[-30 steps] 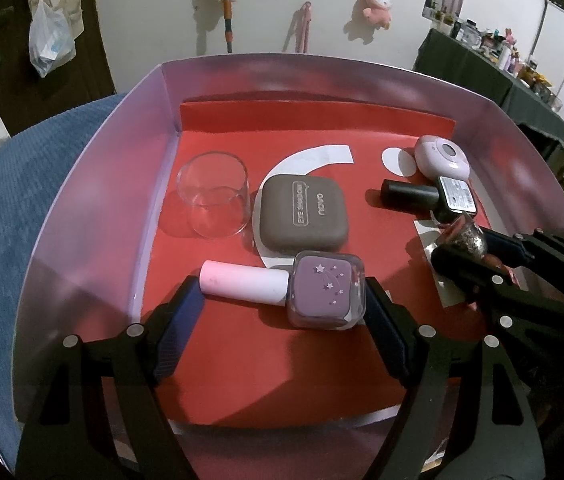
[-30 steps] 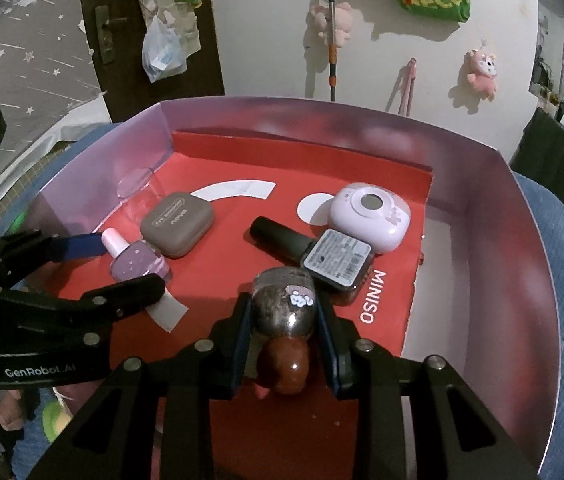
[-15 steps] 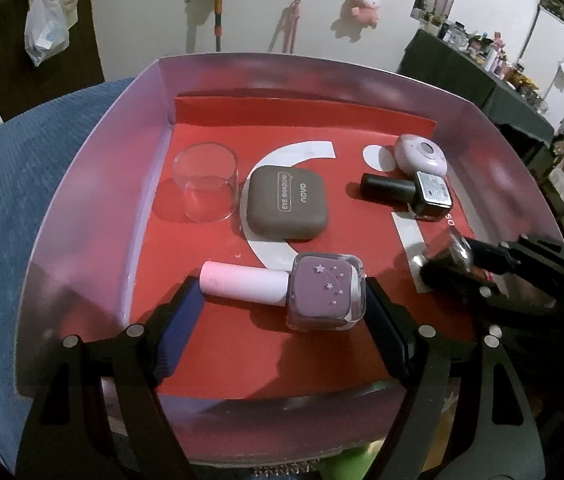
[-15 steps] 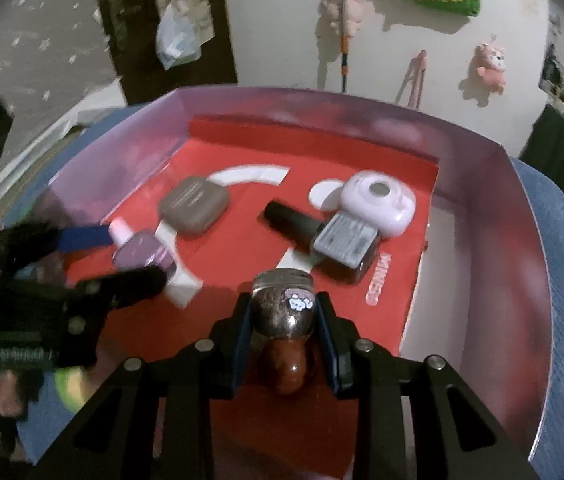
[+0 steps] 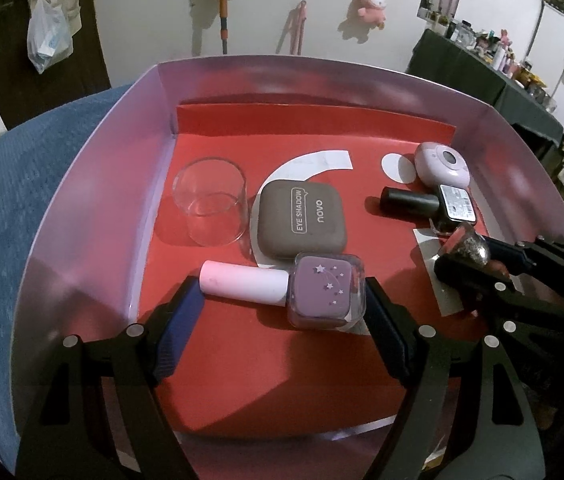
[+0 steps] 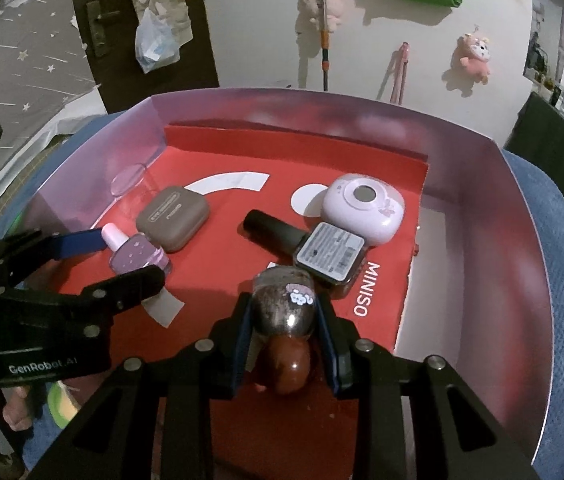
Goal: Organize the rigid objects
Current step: 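Lower the nail polish and clear ball onto the box floor beside the black bottle, then open both grippers to release the nail polish and clear ball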
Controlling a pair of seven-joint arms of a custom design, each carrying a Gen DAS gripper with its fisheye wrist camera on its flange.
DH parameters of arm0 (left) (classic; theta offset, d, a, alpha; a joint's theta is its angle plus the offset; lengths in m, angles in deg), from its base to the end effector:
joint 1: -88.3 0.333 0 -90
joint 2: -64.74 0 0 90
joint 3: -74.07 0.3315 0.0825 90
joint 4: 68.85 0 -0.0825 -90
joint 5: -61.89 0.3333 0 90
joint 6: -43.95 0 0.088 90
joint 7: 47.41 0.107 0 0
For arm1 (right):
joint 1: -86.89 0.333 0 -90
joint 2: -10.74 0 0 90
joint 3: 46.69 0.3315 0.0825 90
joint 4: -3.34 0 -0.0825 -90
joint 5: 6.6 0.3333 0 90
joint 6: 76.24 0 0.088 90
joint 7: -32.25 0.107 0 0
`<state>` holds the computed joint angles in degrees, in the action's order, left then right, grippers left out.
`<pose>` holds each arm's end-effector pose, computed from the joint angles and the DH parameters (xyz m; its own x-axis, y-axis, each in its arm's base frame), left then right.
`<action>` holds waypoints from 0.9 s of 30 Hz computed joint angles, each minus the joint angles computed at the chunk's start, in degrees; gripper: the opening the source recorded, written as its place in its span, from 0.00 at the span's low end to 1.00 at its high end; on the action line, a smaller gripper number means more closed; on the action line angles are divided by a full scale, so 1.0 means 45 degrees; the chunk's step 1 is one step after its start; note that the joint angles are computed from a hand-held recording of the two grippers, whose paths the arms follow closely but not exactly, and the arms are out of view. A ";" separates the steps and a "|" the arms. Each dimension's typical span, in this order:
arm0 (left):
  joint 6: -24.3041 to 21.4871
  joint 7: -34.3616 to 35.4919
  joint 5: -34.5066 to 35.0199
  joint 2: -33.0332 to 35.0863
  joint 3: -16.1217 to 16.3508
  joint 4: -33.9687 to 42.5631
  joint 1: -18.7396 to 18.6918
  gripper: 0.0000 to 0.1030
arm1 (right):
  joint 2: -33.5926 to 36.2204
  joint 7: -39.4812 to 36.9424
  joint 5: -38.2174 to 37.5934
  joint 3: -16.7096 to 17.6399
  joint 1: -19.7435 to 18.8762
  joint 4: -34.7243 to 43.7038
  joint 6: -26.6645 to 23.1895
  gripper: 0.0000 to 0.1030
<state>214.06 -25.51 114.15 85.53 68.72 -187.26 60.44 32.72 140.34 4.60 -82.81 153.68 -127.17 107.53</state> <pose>0.4628 -0.3625 0.3539 -0.2593 -0.9621 0.0841 -0.8048 0.1671 -0.5695 0.4775 0.2880 0.3474 0.1503 -0.9859 -0.0730 -0.7945 -0.0765 -0.6025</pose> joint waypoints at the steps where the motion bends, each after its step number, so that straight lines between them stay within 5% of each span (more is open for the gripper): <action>1: 0.0031 0.0009 -0.0028 0.0004 -0.0012 -0.0006 0.0018 0.76 | -0.0015 -0.0009 0.0021 0.0085 -0.0080 -0.0019 0.0050 0.32; 15: 0.0105 0.0291 -0.0429 -0.0011 -0.0054 -0.0069 0.0029 0.77 | -0.0321 -0.0532 0.0647 0.1074 -0.0961 -0.0175 0.0381 0.38; 17: 0.0270 0.0187 -0.0380 -0.0041 0.0012 -0.0144 0.0003 0.77 | -0.0303 -0.0604 0.0746 0.0802 -0.0647 -0.0200 0.0350 0.54; 27: 0.0229 -0.0648 0.0442 -0.0359 0.0340 -0.0323 -0.0363 0.77 | -0.0530 -0.1250 0.1605 0.0028 0.0425 -0.0545 0.0705 0.57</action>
